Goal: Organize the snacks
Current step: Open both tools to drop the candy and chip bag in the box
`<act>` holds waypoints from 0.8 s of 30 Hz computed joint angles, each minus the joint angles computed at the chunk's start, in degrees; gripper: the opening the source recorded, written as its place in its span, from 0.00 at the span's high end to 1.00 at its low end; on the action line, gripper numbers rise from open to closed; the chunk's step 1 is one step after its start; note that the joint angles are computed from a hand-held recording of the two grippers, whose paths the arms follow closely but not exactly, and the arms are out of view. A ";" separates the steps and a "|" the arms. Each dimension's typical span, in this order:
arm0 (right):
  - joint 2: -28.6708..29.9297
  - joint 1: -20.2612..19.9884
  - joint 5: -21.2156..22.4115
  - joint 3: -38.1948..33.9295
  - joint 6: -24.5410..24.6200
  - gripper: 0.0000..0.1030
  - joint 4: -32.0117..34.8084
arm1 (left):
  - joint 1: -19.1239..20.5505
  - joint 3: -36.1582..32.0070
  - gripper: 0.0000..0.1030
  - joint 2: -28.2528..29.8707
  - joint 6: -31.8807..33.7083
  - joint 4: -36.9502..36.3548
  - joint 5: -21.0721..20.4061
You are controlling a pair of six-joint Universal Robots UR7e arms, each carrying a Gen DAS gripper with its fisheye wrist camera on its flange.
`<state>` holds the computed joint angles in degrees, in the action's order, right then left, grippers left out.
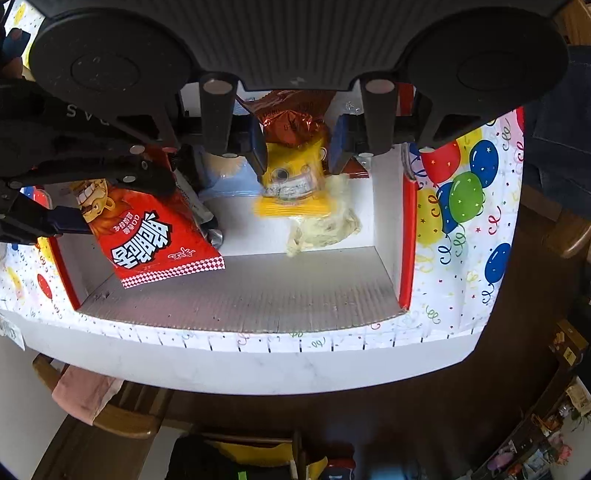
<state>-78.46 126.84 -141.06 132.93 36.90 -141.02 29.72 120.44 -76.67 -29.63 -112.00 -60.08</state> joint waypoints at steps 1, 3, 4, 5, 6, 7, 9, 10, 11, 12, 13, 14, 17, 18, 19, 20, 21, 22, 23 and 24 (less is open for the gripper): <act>0.08 -0.20 -0.14 -0.08 -0.22 0.33 0.19 | 0.08 -0.13 0.65 0.30 -0.04 0.25 0.16; 0.17 -0.22 -0.23 -0.07 -0.36 0.33 0.30 | 0.27 -0.05 0.65 0.55 0.41 -0.15 0.27; 0.20 -0.23 -0.16 0.00 -0.49 0.33 0.16 | 0.40 -0.05 0.65 0.59 0.39 -0.18 0.22; 0.13 -0.24 -0.10 0.08 -0.49 0.32 0.12 | 0.42 -0.02 0.65 0.55 0.29 -0.15 0.18; 0.04 -0.19 -0.10 0.15 -0.41 0.32 0.07 | 0.41 0.11 0.65 0.44 0.24 -0.22 0.18; -0.06 -0.09 -0.30 0.28 -0.25 0.32 0.00 | 0.41 0.22 0.66 0.36 0.34 -0.33 0.14; -0.16 0.13 -0.76 0.43 0.01 0.32 -0.39 | 0.36 0.49 0.65 0.08 0.48 -0.49 0.05; -0.37 0.25 -0.78 0.48 0.15 0.32 -0.48 | 0.34 0.57 0.65 -0.08 0.37 -0.45 0.04; -0.24 0.31 -0.80 0.43 0.19 0.31 -0.85 | 0.37 0.75 0.65 -0.34 0.32 -0.62 -0.05; -0.44 0.51 -0.84 0.47 0.34 0.31 -0.82 | 0.39 0.93 0.65 -0.62 0.30 -0.79 -0.13; -0.67 0.81 -0.82 0.50 0.42 0.28 -0.78 | 0.35 1.11 0.65 -0.92 0.21 -0.83 -0.13; -0.81 1.12 -0.87 0.49 0.47 0.27 -0.76 | 0.23 1.28 0.65 -1.22 0.10 -0.83 -0.11; -1.33 2.35 -1.11 0.38 1.41 0.27 -0.15 | 0.02 1.85 0.65 -2.44 0.16 -1.25 -0.48; -1.57 2.78 -1.07 0.37 1.77 0.27 0.04 | -0.12 1.98 0.64 -2.85 0.07 -1.26 -0.60; -1.77 3.24 -1.08 0.32 2.16 0.26 0.37 | -0.31 2.13 0.62 -3.31 0.01 -1.31 -0.73; -1.91 3.71 -1.01 0.24 2.41 0.26 0.66 | -0.57 2.39 0.61 -3.89 0.05 -1.58 -0.84; -2.06 4.15 -0.91 0.17 2.61 0.26 0.97 | -0.90 2.67 0.61 -4.46 0.06 -1.78 -0.78; -2.18 4.68 -1.01 0.09 2.96 0.25 1.39 | -1.27 2.93 0.61 -5.00 -0.07 -1.79 -0.55; -2.30 5.26 -1.12 -0.01 3.37 0.24 1.82 | -1.72 3.19 0.61 -5.54 -0.27 -1.81 -0.34; -2.46 5.81 -1.15 -0.05 3.70 0.24 2.14 | -2.12 3.47 0.61 -6.13 -0.39 -1.92 -0.17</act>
<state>-80.92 132.65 -142.21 132.88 40.60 -138.88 27.60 123.91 -82.80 -30.02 -113.93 -60.25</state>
